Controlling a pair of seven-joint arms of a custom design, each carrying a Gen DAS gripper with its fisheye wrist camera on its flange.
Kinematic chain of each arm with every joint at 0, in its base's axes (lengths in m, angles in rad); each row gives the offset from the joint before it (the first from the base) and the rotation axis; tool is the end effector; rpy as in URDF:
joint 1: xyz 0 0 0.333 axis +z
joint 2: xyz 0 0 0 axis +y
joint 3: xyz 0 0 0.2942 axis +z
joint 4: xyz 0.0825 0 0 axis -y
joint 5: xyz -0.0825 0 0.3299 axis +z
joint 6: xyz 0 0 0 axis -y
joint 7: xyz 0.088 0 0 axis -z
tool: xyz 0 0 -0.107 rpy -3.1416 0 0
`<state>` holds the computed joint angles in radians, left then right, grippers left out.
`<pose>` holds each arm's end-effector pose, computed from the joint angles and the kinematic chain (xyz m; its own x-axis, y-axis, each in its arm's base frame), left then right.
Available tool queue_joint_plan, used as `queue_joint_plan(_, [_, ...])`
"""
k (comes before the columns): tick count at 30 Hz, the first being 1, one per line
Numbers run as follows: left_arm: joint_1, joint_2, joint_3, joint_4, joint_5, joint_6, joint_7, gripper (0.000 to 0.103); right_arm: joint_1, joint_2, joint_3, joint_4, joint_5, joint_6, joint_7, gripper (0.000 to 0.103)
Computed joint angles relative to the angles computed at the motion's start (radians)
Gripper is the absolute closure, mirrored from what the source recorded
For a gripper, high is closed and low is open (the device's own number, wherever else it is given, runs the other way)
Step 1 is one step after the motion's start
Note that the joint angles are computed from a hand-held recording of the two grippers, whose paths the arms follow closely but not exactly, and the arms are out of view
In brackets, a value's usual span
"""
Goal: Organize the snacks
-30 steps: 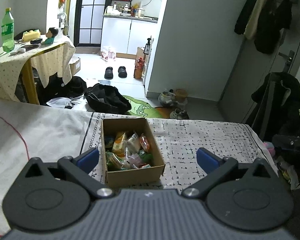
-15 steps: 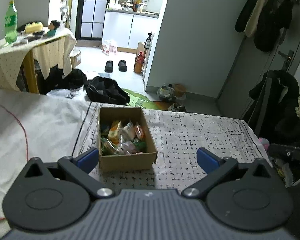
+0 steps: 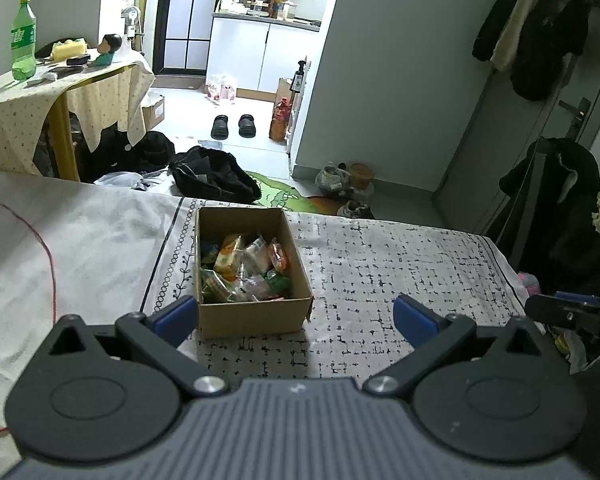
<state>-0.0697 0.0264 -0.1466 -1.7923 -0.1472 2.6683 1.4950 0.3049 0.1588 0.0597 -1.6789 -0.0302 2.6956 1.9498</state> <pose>0.5565 -0.1167 0.6192 -0.1257 -0.9713 0.2017 -0.6825 -0.0629 -0.7282 0.5672 0.2144 0.5998 0.1141 -0.9584 -0.2616 -0.6953 0.1111 -0.7101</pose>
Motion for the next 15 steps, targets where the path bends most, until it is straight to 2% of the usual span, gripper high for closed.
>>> queue_joint_plan(15, [-0.001, 0.002, -0.001, 0.001, -0.011, -0.001, 0.013, 0.000, 0.005, -0.002, -0.009, 0.001, -0.040, -0.016, 0.038, 0.000])
